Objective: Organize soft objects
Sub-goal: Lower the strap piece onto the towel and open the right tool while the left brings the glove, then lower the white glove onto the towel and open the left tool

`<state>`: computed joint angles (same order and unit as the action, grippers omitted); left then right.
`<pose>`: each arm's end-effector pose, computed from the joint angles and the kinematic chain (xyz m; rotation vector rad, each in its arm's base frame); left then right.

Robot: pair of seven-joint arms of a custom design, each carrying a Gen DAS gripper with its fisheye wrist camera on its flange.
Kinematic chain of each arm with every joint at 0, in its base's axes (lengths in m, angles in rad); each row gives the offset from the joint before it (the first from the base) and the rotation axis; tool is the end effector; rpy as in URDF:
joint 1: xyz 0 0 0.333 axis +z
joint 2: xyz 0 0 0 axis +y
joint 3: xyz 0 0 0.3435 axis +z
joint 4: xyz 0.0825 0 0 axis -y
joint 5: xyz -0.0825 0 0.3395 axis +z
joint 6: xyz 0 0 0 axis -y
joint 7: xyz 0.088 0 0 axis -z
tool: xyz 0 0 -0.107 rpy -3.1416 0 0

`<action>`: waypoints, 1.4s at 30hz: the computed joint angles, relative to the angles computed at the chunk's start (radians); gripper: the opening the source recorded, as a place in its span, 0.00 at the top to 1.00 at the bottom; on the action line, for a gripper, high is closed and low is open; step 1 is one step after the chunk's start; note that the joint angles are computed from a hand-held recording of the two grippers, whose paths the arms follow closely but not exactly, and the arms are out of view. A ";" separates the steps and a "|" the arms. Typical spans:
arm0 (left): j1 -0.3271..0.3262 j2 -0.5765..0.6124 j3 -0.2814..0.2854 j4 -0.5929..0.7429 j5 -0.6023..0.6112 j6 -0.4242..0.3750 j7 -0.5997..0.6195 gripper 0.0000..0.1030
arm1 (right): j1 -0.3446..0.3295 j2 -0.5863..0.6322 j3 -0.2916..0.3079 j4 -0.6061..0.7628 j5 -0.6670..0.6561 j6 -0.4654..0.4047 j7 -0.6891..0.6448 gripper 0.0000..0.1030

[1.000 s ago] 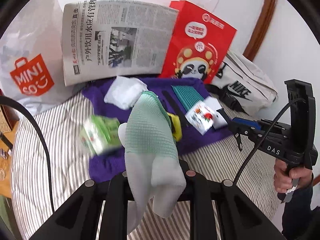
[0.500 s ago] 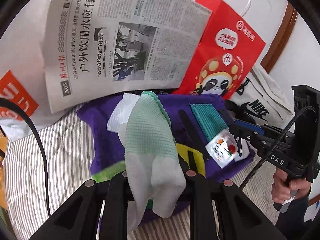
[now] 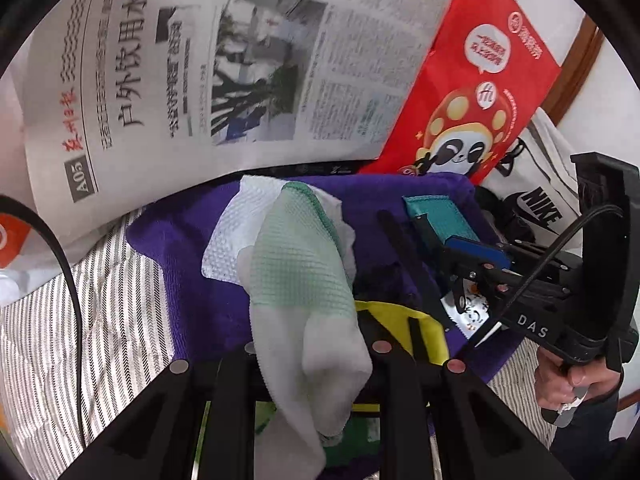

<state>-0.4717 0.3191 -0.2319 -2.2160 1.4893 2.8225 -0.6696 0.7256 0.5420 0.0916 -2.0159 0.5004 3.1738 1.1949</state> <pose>0.3707 -0.3749 0.3054 -2.1184 1.7655 -0.8008 0.4664 0.4229 0.3033 -2.2823 1.1177 -0.2159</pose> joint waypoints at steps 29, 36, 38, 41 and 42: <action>0.008 0.049 0.024 0.027 0.036 0.066 -0.002 0.66 | -0.093 0.062 0.098 0.062 0.029 -0.094 -0.064 0.66; 0.023 0.029 0.009 0.023 0.104 0.074 -0.067 0.44 | -0.089 0.030 0.106 0.033 0.042 -0.052 -0.083 0.56; 0.023 0.021 0.003 0.018 0.096 0.063 -0.052 0.40 | -0.089 0.019 0.109 0.024 0.047 -0.040 -0.089 0.56; 0.017 0.003 -0.003 0.005 0.047 0.027 -0.005 0.35 | -0.101 0.005 0.128 0.010 0.059 -0.017 -0.104 0.55; 0.014 -0.002 -0.003 0.001 0.045 0.018 -0.010 0.35 | -0.102 0.001 0.130 0.005 0.062 -0.012 -0.106 0.55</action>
<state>-0.4580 0.3171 -0.2348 -2.2146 1.5346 2.8409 -0.6795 0.6239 0.5425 0.2219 -2.0105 0.5629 3.1614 1.0888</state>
